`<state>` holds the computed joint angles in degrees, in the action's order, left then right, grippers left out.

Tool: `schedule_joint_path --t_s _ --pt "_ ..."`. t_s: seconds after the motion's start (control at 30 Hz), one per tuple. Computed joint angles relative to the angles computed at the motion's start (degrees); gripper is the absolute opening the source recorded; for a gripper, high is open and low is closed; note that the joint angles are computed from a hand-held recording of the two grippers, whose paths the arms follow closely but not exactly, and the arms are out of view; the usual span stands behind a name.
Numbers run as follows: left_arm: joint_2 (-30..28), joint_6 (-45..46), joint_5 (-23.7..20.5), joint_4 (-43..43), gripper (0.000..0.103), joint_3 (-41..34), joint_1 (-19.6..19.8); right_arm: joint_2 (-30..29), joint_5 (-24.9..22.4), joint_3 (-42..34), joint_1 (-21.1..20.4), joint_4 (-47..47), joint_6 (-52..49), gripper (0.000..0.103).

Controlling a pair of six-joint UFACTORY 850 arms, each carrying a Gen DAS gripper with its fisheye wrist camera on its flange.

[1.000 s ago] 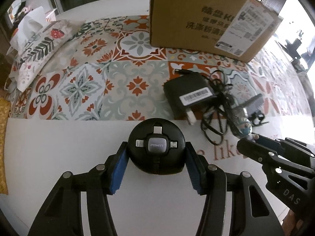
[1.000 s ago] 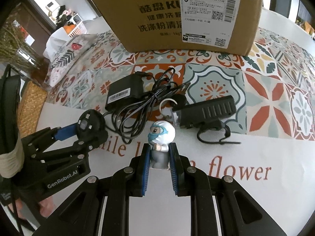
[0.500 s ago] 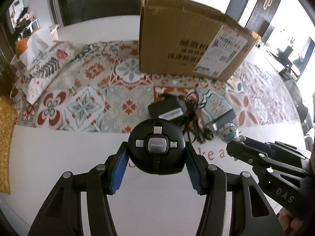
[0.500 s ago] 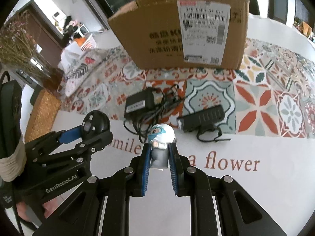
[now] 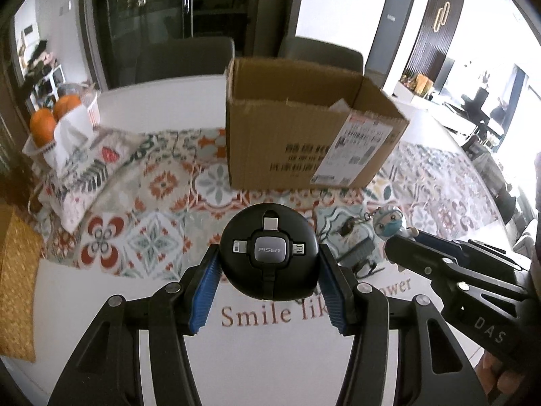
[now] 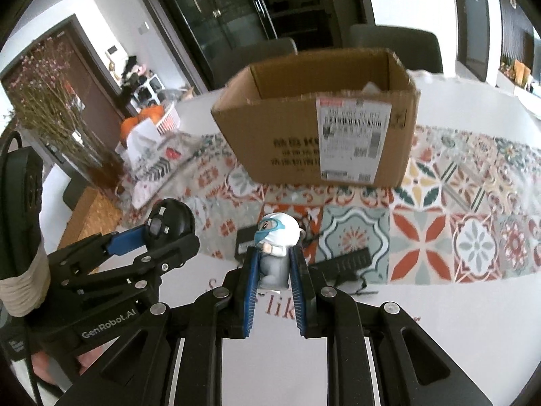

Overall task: Organize rigid objects
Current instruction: 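Carry the black puck and white figurine with both grippers over the box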

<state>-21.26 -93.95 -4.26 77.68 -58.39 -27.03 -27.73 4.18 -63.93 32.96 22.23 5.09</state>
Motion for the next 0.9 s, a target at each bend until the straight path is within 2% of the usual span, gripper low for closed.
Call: schedule_joint_path --t_s 0.13,0.2,0.47,0.6,0.7,0.9 --pt "0.4 -11.2 -0.1 12.1 0.055 -0.9 -0.1 1.2 1.8 0.1 -0.1 9.7 -10.3 0.019" --pt "0.5 -15.9 -0.1 17.2 0.055 -1.4 0.0 1.7 2.5 0.2 -0.3 10.9 -11.7 0.019" --pt "-0.2 -25.3 1.2 27.8 0.055 -5.0 0.4 2.8 4.9 -1.0 -1.0 13.8 -15.5 0.019" --pt "-0.7 -23.2 1.5 26.5 0.055 -7.0 0.6 3.0 5.5 -2.0 -1.6 11.0 -13.1 0.019" --pt "-1.0 -27.6 1.6 31.6 0.055 -8.5 0.7 3.1 6.4 -3.0 -1.9 13.3 -16.1 0.019" --pt "-2.1 -20.3 1.8 26.2 0.055 -12.1 1.1 3.0 7.2 -5.2 -2.6 16.1 -20.5 0.019"
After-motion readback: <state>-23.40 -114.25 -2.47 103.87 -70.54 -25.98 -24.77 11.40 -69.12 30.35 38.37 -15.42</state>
